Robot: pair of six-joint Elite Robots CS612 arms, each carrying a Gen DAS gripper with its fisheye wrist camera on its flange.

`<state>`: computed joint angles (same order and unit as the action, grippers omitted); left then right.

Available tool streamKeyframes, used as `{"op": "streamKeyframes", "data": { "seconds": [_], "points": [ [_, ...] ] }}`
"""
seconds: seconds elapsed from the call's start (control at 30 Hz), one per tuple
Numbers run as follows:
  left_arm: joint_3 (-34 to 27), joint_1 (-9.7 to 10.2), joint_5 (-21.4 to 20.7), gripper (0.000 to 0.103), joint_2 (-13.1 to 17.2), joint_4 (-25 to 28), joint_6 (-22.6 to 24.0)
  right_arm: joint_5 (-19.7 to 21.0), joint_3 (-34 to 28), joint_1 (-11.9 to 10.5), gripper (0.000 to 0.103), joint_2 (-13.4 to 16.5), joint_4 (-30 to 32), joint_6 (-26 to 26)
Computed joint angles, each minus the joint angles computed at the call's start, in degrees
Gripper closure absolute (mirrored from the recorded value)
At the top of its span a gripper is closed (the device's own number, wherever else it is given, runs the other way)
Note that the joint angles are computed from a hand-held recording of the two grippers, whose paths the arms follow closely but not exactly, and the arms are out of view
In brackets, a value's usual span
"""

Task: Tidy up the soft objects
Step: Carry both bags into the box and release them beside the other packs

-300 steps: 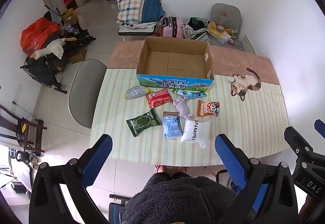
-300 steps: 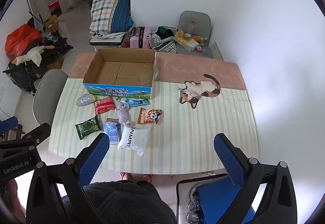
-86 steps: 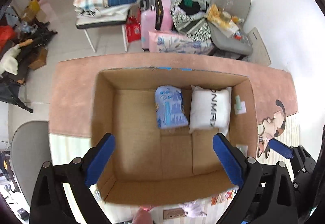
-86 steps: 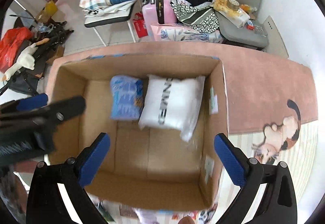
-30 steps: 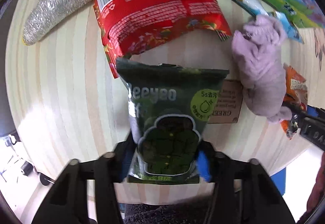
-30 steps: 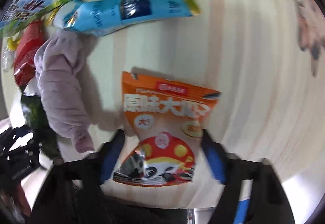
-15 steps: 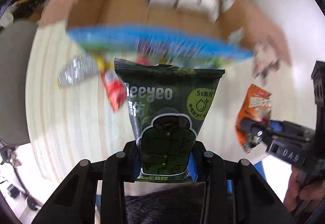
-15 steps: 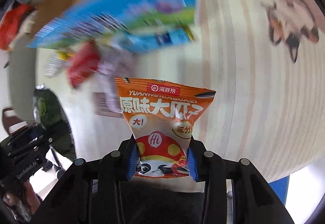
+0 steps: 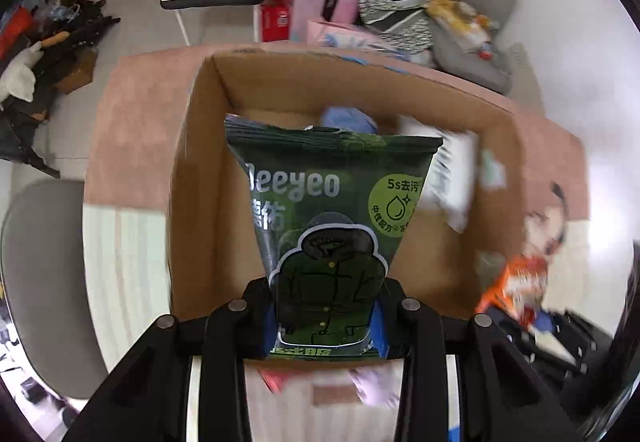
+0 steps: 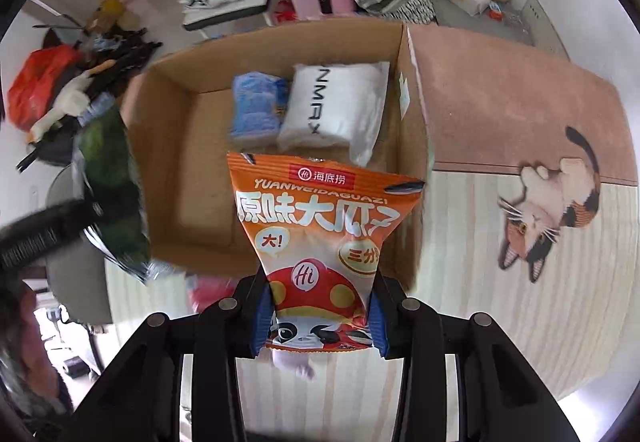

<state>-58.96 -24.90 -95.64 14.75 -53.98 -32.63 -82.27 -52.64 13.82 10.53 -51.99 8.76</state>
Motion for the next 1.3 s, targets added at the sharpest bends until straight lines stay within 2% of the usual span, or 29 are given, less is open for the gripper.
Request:
{"op": "streamKeyframes", "data": {
  "seconds": [0.17,0.3,0.47,0.53,0.57,0.63,0.67,0.7,0.73,0.8,0.93,1.0,1.13,1.3],
  "points": [
    [10.84,1.46,-2.38,0.07,-2.82,-2.84,2.38,-3.35,4.76,0.35,0.061,0.76,-1.5,-0.13],
    [16.74,2.05,-3.68,0.07,-4.31,-4.23,2.57,-4.5,8.52,0.72,0.061,0.42,-2.2,0.16],
    [22.18,2.34,-2.65,0.069,-6.16,-6.41,3.1,-5.44,10.97,1.2,0.061,0.05,-2.96,0.6],
    [22.88,2.21,-1.24,0.062,-6.59,-6.27,3.43,-5.99,12.13,1.4,0.061,-0.24,-3.22,0.62],
    [22.74,2.29,-1.55,0.056,-6.6,-6.26,3.29,-6.01,13.37,1.46,0.06,-0.72,-2.95,0.81],
    [22.9,2.44,-1.97,0.049,-6.77,-6.85,3.57,-4.73,14.9,1.39,0.058,-1.31,-2.66,0.91],
    [22.48,2.36,-1.16,0.039,-6.77,-7.07,3.7,-4.69,15.08,1.36,0.042,-1.29,-2.79,0.68],
    [21.88,2.35,-0.87,0.028,-6.66,-7.41,3.83,-4.1,14.79,1.34,0.032,-1.18,-3.27,0.51],
    [21.45,2.33,-0.63,0.024,-6.65,-7.78,4.0,-3.21,14.08,1.3,0.028,-0.94,-3.75,0.32],
    [19.14,2.1,0.61,0.014,-6.22,-7.84,4.13,-3.36,13.88,1.54,0.011,-1.26,-4.43,0.36],
    [13.21,1.59,1.74,0.003,-4.77,-7.36,4.25,-4.0,12.22,1.88,0.007,-1.59,-6.33,0.71],
    [9.61,1.08,3.34,0.002,-3.81,-6.65,4.44,-5.13,11.06,2.14,0.0,-1.6,-7.26,0.55],
    [1.19,-0.15,7.34,0.002,-1.51,-4.45,3.96,-7.06,8.72,2.5,0.0,-1.6,-8.08,0.24],
    [-4.73,-1.22,9.52,0.002,-0.17,-2.6,3.3,-6.99,4.31,2.48,0.0,-1.3,-8.38,-0.17]
  ]
}}
